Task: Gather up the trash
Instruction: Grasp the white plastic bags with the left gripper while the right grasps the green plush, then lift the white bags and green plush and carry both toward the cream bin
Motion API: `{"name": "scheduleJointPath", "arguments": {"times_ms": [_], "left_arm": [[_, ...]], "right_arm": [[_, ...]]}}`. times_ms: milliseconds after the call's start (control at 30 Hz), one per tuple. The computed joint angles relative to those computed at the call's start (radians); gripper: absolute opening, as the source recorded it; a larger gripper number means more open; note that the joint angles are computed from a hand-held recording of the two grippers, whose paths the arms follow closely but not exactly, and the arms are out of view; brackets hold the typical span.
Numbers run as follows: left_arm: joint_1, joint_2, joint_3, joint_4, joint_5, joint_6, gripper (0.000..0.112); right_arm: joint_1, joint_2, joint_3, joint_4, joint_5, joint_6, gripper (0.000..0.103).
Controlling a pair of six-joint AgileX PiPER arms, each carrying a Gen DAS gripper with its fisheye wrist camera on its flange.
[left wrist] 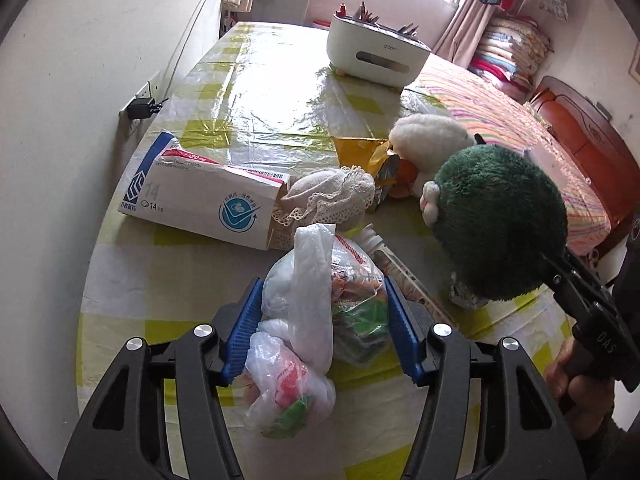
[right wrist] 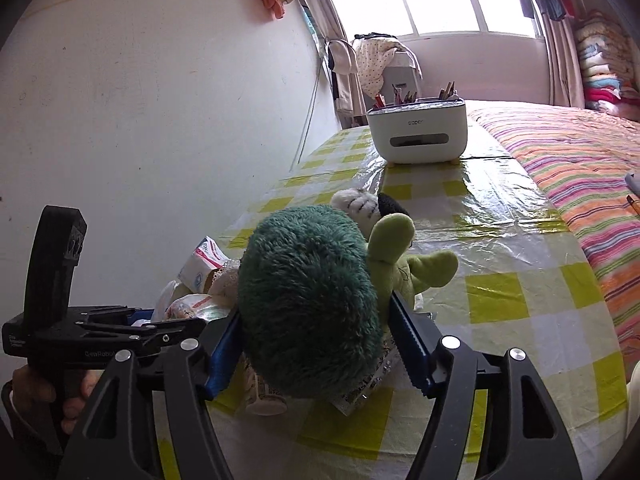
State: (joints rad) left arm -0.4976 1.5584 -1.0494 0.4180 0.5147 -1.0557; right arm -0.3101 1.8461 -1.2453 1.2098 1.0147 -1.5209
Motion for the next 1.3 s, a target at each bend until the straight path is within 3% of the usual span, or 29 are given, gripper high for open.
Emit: {"name": "scheduleJointPath", "arguments": {"times_ms": [167,267,633,1033,1300], "left_arm": [[0.047,-0.101,0.092,-0.068,-0.200,-0.022,0.057],[0.045,-0.105,0.091,-0.098,-0.249,-0.016,0.057],[-0.121,0.015,-0.075,0.202,-0.148,-0.260,0.058],[-0.221,0.216,-0.323,0.174,-0.117,-0.218,0.058],[-0.274,0.372,-0.542,0.040,-0.054,-0.056,0.058]], "right_arm": [[-0.056,-0.003,0.005,0.029,0.046,0.001,0.065],[-0.084,-0.010,0.013,0.048,0.055,-0.012,0.065],[-0.161,-0.020,0.012,0.118,0.032,-0.014,0.066],[-0.309,-0.020,0.003,0.195,0.070,-0.002,0.066],[-0.385,0.025,-0.073,0.198,0.075,0.077,0.066]]}}
